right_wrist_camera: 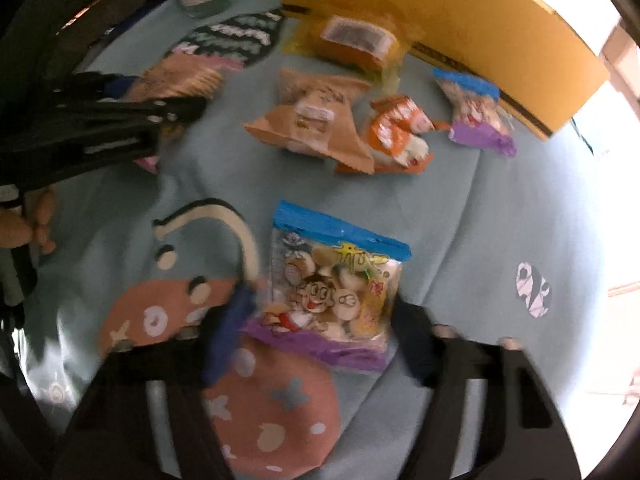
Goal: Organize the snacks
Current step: 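Carry both bags over the yellow box and release them inside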
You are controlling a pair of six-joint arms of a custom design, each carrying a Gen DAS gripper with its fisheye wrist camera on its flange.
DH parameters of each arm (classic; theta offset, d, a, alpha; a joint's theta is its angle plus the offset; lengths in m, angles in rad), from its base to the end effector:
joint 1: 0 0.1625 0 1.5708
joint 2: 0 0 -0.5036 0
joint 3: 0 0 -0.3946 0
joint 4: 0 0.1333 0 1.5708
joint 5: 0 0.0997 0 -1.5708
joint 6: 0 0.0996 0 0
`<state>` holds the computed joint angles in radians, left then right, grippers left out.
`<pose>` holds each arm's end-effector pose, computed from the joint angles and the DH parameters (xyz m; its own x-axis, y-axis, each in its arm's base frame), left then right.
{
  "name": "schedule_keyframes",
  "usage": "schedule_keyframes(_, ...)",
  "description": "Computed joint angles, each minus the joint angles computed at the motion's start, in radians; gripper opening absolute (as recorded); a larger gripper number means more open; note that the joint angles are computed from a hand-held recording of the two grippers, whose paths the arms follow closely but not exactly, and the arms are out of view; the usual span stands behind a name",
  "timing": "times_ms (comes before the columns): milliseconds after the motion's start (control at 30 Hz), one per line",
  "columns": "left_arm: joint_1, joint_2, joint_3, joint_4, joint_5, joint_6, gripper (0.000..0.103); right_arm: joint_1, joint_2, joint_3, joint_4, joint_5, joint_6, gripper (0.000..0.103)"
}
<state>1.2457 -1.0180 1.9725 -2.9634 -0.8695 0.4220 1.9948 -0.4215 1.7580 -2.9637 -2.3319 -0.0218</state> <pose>-0.0092 -0.6460 0.2425 -0.6218 0.3375 -0.7068 0.5962 0.7891 -0.1477 0.3283 -0.5702 -0.0817 -0.6668 -0.2822 0.6897 -0.4254 0.9041 -0.0413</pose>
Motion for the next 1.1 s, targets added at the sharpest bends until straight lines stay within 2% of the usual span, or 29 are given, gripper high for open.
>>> schedule_keyframes(33,0.0,0.001,-0.001,0.001,0.001,-0.002,0.057,-0.001,-0.004,0.001,0.004,0.014,0.001,0.054)
schedule_keyframes(167,0.0,0.0,0.001,-0.001,0.001,-0.006,0.057,-0.015,-0.031,0.017,0.014,0.057,0.045,0.054)
schedule_keyframes(300,0.002,-0.002,0.002,-0.002,-0.003,-0.008,0.057,-0.029,-0.072,0.051,-0.029,0.093,0.089,0.054)
schedule_keyframes(733,-0.037,-0.026,0.029,-0.088,-0.033,0.006,0.057,-0.003,-0.139,0.107,-0.174,0.087,0.105,0.054)
schedule_keyframes(900,-0.063,-0.056,0.04,-0.164,-0.093,0.033,0.056,0.011,-0.156,0.118,-0.224,0.091,0.096,0.054)
schedule_keyframes(1100,-0.102,-0.089,0.037,-0.188,-0.147,0.031,0.056,0.031,-0.186,0.131,-0.291,0.095,0.063,0.054)
